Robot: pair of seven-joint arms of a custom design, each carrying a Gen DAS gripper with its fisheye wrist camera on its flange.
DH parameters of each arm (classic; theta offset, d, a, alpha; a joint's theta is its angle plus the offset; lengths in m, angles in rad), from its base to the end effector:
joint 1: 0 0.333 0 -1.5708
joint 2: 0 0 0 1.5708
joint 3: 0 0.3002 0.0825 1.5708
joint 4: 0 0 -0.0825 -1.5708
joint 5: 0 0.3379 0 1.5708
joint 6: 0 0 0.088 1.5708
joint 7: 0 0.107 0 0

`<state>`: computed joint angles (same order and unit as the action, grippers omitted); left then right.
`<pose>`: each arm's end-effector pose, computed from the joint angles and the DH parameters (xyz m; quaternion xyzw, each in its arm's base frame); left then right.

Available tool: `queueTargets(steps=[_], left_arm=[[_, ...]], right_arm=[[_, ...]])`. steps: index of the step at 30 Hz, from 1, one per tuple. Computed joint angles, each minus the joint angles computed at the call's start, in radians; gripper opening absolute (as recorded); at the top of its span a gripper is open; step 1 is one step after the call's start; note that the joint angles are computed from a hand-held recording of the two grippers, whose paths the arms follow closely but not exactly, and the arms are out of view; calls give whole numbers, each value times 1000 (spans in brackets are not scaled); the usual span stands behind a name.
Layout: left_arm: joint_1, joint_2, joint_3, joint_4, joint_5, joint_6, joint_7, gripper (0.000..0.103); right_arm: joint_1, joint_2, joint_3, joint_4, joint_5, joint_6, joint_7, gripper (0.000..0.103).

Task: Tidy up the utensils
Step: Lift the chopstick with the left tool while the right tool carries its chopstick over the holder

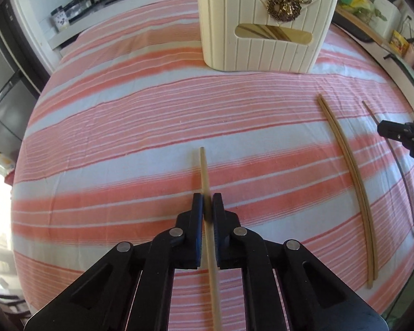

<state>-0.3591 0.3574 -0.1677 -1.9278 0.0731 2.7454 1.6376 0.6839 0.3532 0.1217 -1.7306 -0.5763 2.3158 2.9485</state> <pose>0.5369 -0.3055 0.3724 -0.4409 0.8673 -0.1993 0.1169 0.4479 0.4399 0.4119 -0.5998 0.7634 -0.1660 0.1729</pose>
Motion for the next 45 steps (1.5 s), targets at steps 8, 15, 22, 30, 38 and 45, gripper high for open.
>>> queueTargets(steps=[8,15,22,30,38,45], left_arm=[[177,-220,-180,-183,-445,191,340,5],[168,-401,-189,-260,-1083,193,850,5],[62,-448,-93,-262,-1310,199,1031,5],[31,-459,-55,-244,-1304,175,1013,5],[47,-425,-40,-104,-1226,165,952,5],[67,-279,-81,180,-1154,206,839,5]], right_arm=[[68,-166,22,-53,-246,-25,184,6],[106,-236,99,-52,-423,-135,300,6],[138,-243,128,-26,-553,-224,379,6],[115,-269,132,-33,-575,-225,367,6],[60,-288,119,7,-547,-215,255,6],[9,-228,73,170,-600,-178,142,6]])
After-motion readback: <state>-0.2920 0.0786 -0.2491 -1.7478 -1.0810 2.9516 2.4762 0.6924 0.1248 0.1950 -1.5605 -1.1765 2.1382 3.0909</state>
